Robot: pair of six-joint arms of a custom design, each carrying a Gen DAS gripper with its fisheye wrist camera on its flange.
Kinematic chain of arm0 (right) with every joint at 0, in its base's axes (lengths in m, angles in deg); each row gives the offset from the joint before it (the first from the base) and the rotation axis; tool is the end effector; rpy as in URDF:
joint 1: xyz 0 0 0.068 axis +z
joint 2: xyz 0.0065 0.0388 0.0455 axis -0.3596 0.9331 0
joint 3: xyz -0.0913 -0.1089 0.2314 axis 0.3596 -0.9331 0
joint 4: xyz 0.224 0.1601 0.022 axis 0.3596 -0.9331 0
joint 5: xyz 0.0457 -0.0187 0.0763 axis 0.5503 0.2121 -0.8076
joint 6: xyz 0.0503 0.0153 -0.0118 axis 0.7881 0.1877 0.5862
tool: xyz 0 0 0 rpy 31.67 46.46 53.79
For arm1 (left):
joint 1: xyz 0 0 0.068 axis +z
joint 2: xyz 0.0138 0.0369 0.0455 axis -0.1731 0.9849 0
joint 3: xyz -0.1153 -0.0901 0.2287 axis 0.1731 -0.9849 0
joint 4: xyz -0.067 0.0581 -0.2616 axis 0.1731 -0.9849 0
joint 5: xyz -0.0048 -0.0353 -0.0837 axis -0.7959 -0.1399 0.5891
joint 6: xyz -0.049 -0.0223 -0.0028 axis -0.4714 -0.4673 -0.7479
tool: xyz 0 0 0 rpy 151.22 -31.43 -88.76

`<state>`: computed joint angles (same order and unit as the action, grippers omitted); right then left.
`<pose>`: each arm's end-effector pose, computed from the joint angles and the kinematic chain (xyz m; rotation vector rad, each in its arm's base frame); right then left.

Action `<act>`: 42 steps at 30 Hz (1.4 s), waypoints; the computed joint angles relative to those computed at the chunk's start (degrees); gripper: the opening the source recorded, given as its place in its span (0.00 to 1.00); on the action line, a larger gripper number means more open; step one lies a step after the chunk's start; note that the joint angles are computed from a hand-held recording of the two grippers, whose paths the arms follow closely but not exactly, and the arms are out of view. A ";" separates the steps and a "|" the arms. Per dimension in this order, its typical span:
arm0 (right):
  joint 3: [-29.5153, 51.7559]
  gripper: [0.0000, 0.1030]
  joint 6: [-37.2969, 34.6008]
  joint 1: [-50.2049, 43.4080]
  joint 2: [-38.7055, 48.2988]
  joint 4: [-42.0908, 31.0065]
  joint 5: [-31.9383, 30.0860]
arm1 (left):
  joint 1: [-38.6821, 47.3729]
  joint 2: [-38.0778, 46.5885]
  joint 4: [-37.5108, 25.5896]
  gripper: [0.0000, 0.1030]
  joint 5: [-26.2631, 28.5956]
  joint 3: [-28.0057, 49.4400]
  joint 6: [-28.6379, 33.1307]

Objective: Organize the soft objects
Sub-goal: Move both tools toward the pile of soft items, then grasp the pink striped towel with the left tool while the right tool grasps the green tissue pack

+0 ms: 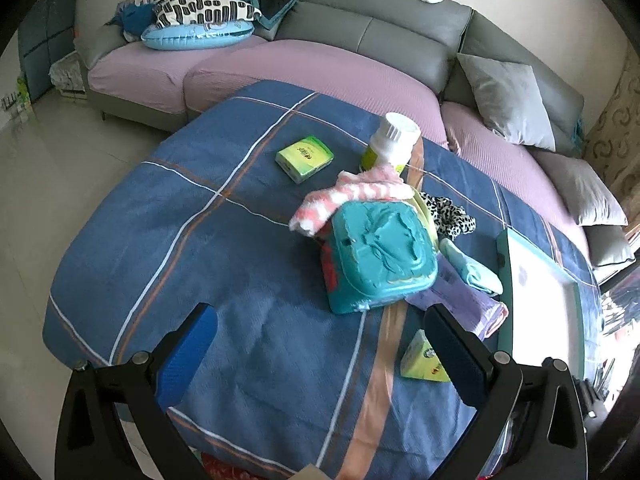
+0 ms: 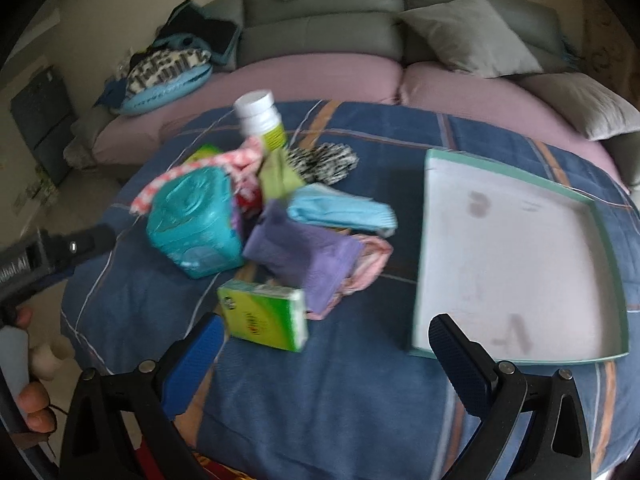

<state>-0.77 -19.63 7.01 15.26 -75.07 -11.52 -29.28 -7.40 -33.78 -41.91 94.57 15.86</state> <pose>0.2508 0.1377 0.2274 -0.6054 2.4835 0.3261 0.1806 -0.0505 0.2321 -0.7755 2.3716 -0.0512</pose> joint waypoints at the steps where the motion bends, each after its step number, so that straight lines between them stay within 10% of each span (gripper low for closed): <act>1: 0.41 1.00 0.45 0.84 1.02 -0.02 0.41 | 0.83 -0.02 0.19 1.00 0.37 -0.02 0.78; 17: 6.98 1.00 8.83 8.32 12.81 -0.62 3.12 | 17.03 0.81 3.24 1.00 10.37 -0.82 15.45; 42: 11.37 0.55 9.31 6.19 17.97 -2.87 -0.87 | 26.55 17.32 7.70 0.90 25.63 9.88 21.93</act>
<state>10.61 -10.32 13.20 33.22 -77.94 -12.38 -2.72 9.92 -26.08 -16.28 104.45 37.79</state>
